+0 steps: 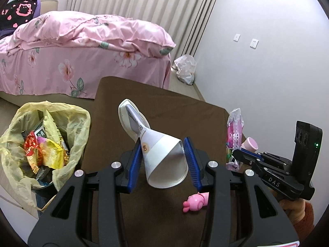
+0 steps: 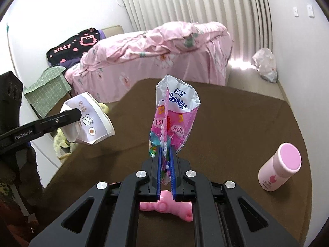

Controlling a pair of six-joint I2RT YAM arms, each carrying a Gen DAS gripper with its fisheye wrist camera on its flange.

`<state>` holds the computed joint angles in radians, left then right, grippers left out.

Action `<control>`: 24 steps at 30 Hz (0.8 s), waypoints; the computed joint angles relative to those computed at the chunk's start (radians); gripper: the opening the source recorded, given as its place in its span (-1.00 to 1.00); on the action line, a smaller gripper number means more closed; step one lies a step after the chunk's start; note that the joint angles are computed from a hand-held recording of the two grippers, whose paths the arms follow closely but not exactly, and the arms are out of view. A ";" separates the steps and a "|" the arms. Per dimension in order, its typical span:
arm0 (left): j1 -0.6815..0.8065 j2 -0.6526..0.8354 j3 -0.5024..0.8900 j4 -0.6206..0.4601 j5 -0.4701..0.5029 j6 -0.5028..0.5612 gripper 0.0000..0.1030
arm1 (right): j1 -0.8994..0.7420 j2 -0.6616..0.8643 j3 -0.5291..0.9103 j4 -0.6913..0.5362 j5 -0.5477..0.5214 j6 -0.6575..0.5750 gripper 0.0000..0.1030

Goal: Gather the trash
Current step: 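Carry the paper cup and Kleenex pack over the yellow trash bag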

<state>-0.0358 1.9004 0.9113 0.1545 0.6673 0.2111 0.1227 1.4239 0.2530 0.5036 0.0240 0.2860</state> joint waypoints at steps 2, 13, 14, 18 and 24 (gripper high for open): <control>0.023 -0.025 -0.015 -0.001 0.019 0.001 -0.26 | 0.031 -0.056 0.007 -0.049 0.028 -0.001 -0.84; 0.219 -0.105 -0.008 0.016 0.056 0.003 -0.26 | 0.218 -0.107 0.181 -0.203 0.111 -0.014 -0.84; 0.239 -0.101 0.004 0.014 0.054 0.004 -0.26 | 0.233 -0.098 0.199 -0.209 0.113 -0.016 -0.84; 0.311 -0.085 0.026 0.046 0.030 0.012 -0.26 | 0.307 -0.021 0.295 -0.224 0.120 -0.032 -0.84; 0.374 0.015 0.103 0.075 -0.036 0.005 -0.26 | 0.358 0.156 0.472 -0.256 0.070 -0.072 -0.84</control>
